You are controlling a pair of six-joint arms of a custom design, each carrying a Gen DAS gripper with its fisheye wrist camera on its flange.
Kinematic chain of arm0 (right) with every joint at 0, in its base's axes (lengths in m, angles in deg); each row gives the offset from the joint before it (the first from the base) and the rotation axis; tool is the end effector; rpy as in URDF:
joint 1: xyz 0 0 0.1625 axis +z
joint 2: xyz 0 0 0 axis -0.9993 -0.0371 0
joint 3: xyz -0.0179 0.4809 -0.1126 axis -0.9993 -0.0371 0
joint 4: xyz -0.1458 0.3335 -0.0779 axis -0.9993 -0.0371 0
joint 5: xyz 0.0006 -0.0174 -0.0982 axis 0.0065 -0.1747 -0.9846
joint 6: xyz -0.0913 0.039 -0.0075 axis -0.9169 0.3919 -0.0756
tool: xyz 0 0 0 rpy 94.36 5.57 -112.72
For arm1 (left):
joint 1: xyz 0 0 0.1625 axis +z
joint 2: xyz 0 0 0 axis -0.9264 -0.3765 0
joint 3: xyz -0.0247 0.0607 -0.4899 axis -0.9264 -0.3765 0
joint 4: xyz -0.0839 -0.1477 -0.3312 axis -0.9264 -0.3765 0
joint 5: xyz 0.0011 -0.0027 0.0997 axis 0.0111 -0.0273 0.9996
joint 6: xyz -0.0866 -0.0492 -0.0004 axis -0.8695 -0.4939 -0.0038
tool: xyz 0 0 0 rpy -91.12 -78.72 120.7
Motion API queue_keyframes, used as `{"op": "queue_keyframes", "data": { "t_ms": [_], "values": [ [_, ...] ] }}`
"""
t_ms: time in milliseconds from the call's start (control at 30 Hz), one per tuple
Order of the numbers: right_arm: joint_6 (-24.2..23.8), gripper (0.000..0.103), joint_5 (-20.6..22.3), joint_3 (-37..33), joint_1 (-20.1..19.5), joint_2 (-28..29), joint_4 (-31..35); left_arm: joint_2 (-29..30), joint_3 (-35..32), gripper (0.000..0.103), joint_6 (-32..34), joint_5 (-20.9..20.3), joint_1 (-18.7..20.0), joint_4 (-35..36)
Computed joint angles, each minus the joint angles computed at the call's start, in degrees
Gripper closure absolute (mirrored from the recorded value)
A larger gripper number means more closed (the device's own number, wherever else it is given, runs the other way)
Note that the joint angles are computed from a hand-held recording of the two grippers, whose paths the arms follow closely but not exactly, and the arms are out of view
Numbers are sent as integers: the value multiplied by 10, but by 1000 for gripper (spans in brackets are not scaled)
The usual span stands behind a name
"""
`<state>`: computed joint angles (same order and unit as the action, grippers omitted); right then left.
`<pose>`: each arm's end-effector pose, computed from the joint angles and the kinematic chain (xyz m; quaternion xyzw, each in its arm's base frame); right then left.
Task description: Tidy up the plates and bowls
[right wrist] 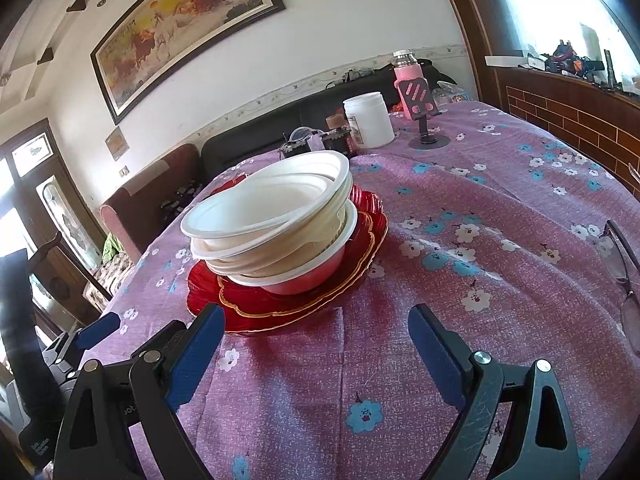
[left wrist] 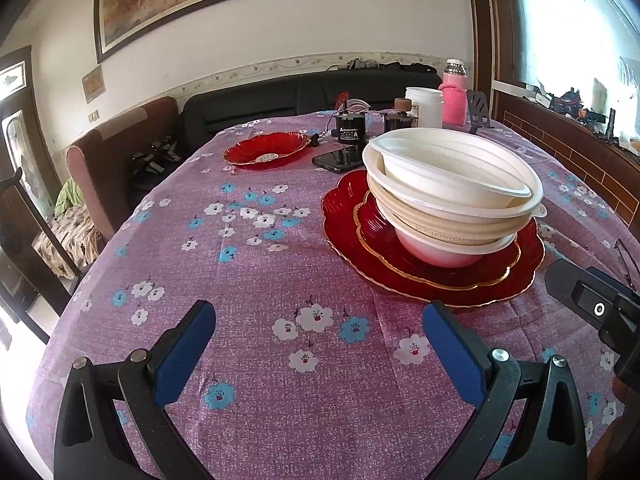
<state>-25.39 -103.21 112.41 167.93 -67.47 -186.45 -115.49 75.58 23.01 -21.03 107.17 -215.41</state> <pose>0.0467 -0.6297 0.2626 0.2786 -0.8879 0.3615 0.0571 -0.3478 -0.5820 0.0657 0.0473 0.7822 -0.4327 0.4457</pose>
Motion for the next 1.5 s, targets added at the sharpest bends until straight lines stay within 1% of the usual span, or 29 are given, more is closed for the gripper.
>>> {"op": "queue_keyframes", "data": {
  "t_ms": [200,233,433,500,833,1000,1200,1267,1367,1500],
  "values": [
    [1,8,0,0,0,1,-1,-1,-1,0,-10,3,-1,15],
    [1,8,1,0,0,0,-1,-2,-2,0,-19,5,-1,27],
    [2,8,2,1,0,0,-4,-3,-1,0,-19,6,-2,27],
    [2,8,2,1,0,0,-3,-4,-3,0,-30,7,-2,40],
    [1,8,3,0,0,0,-1,-5,-6,0,-34,7,-2,49],
    [-1,8,6,1,-1,0,-1,-5,-4,0,-28,5,-1,43],
    [-3,8,11,4,-2,-2,1,-7,-8,0,-42,2,1,62],
    [-4,8,13,4,-3,-3,2,-7,-8,0,-34,-1,2,54],
    [-5,8,14,5,-3,-3,3,-7,-9,0,-39,-1,3,61],
    [-4,8,14,5,-3,-3,2,-7,-6,0,-26,-7,5,41]
  ]
}}
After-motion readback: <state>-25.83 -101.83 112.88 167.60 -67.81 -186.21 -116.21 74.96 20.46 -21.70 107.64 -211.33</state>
